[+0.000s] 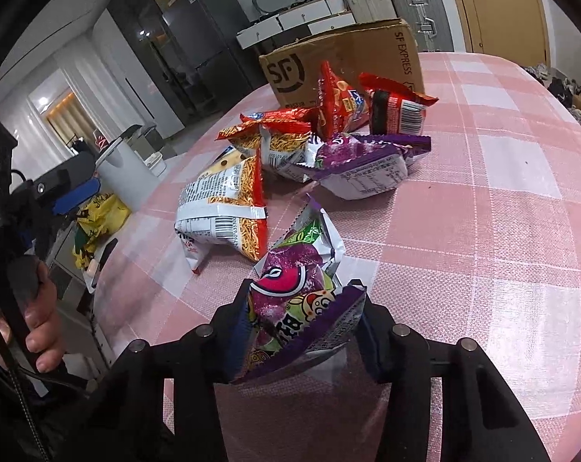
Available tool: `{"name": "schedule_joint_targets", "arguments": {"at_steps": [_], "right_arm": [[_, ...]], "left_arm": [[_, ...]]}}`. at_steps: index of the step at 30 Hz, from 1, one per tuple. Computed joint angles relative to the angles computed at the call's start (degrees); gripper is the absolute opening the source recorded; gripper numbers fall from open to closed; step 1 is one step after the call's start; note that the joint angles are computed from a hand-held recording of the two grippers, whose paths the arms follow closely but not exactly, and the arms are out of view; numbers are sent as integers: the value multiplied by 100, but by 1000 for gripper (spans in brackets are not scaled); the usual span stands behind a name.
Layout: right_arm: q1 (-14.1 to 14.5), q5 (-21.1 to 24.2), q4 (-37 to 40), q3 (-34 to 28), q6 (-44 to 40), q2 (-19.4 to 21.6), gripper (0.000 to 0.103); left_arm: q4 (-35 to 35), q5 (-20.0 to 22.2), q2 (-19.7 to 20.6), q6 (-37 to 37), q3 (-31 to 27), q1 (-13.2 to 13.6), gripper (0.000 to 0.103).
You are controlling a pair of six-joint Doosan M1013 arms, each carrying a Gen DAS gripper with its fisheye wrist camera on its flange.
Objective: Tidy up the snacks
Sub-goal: 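Grasp the white noodle bag with the left gripper while the right holds the purple bag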
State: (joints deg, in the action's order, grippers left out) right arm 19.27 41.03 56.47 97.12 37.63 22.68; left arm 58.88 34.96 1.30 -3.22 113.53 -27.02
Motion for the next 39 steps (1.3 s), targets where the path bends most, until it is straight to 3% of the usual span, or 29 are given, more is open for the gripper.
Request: {"name": "schedule_joint_targets", "arguments": {"at_steps": [6, 17, 22, 29, 39], "right_arm": [[-47, -22, 264, 76, -218, -76, 48], [-194, -49, 826, 258, -650, -265, 48], [-220, -28, 889, 317, -746, -311, 48], [-270, 0, 970, 327, -791, -282, 48], [-328, 57, 999, 297, -746, -205, 48]], "left_arm": [[-249, -78, -15, 153, 30, 53, 102], [-1491, -723, 175, 1059, -1, 348, 102], [-2971, -1204, 363, 2085, -49, 622, 102], [-4307, -1698, 610, 3210, -99, 826, 102], [-7517, -2150, 907, 6162, -187, 1133, 102]]}}
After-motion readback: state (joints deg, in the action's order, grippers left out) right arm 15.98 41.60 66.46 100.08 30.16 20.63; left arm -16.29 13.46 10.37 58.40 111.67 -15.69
